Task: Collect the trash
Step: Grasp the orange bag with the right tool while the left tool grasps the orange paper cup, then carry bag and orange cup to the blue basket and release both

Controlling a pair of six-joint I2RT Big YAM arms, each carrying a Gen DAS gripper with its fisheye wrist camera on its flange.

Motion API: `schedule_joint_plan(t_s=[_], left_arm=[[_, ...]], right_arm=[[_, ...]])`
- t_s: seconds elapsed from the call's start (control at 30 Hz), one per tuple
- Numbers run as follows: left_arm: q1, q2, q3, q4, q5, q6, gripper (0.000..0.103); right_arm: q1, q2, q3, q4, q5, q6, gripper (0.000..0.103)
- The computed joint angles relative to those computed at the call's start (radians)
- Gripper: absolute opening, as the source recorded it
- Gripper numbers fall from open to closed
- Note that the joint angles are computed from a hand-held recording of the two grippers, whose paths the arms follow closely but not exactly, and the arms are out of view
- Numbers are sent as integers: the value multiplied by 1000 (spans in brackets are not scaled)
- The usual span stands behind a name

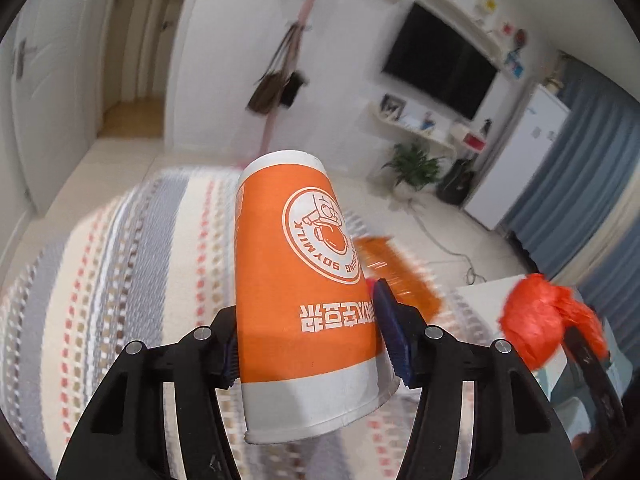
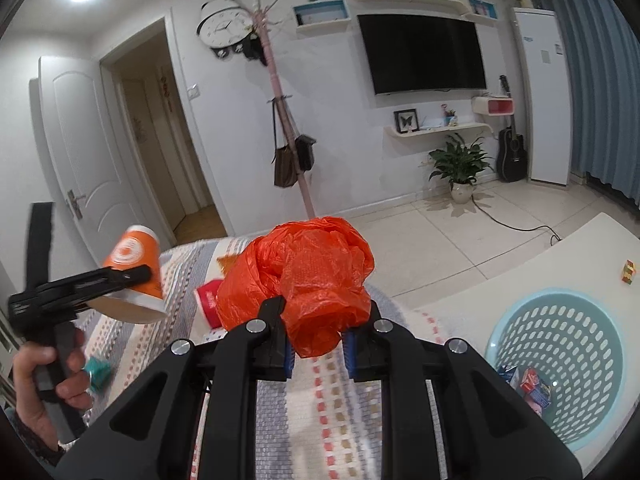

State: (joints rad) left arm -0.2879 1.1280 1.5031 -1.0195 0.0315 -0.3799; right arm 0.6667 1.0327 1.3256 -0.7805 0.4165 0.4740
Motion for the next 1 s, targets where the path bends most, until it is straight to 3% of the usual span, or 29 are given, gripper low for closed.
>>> schedule_joint_plan(t_s=[0.23,0.47,0.6,0.83,1.0], left_arm=[[-226,63,141,11,-88,32,54],[-441,224,275,26,-141,77,55],[-524,342,359,14,-132,103,55],[-594,533,477,-50,-82,132,56],[-612,616,519,-114,-37,147,57]], right_arm=[[-54,-87,-21,-58,91,-1,16],[-207,-194,-74,-177,142,32,16],[-363,-247,-124,-226,82,47,16],[-657,-258,-228,-293,-122,43,16],[-732,-211,-254,-308,-181,27,17]])
